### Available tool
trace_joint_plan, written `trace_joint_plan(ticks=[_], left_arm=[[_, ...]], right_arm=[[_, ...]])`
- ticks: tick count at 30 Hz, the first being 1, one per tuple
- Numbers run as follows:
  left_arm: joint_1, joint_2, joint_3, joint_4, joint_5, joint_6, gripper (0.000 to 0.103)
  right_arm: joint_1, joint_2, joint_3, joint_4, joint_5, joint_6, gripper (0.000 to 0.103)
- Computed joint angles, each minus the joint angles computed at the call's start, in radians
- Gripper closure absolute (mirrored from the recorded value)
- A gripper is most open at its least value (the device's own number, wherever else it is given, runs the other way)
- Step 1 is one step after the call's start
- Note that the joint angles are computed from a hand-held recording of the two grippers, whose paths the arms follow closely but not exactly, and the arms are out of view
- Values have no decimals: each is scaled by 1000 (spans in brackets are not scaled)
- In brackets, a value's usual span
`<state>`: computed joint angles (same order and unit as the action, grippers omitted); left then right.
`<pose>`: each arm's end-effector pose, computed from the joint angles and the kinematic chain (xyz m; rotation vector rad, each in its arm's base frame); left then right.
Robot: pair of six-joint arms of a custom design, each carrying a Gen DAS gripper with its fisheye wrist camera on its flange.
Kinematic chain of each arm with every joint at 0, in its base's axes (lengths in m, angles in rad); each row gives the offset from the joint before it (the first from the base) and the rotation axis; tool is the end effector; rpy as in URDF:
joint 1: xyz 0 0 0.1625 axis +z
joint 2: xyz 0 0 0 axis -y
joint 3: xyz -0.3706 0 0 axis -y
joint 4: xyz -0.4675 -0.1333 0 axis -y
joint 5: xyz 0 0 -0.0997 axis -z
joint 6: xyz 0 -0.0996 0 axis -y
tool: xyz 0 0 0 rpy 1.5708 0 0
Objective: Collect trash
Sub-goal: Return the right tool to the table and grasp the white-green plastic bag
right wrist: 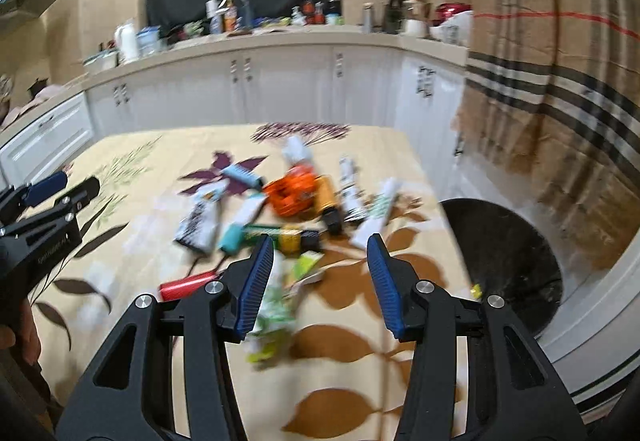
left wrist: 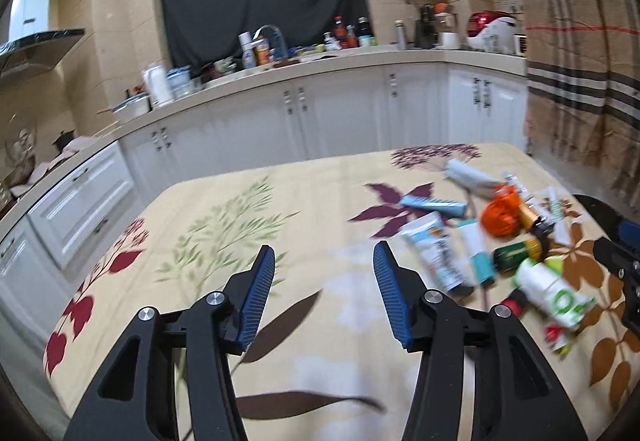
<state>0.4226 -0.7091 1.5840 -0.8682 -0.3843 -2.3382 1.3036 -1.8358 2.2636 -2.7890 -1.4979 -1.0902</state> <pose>-0.4027 -0.4285 -0.0544 0.0023 1.6991 -1.1766 0.0117 -0.4895 0.3272 1.0585 -2.3281 0.8889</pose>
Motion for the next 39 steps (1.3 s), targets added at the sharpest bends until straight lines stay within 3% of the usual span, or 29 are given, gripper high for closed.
trace_joint_plan(ticks=[9, 12, 20, 21, 23, 29, 34, 38, 39], left_arm=[[-7, -59, 90, -19, -61, -34, 51], [-8, -79, 119, -65, -64, -10, 50], [-6, -79, 130, -162, -29, 86, 50], [-5, -79, 132, -184, -22, 107, 50], [-5, -75, 136, -247, -5, 167, 50], [-1, -42, 118, -382, 27, 317, 50], [2, -26, 98, -361, 25, 306, 50], [4, -25, 93, -331, 13, 278, 50], [5, -28, 95, -326, 9, 272, 50]], right_arm=[[28, 30, 31, 11, -103, -41, 57], [34, 50, 22, 28, -138, -47, 64], [21, 18, 26, 41, -89, -43, 65], [18, 10, 25, 40, -78, -41, 79], [11, -2, 15, 67, -58, -36, 83], [-8, 3, -18, 103, -50, -9, 83], [-17, 8, -18, 127, -65, -22, 80], [-12, 20, -16, 114, -83, -23, 59], [-12, 25, -19, 112, -86, -20, 57]])
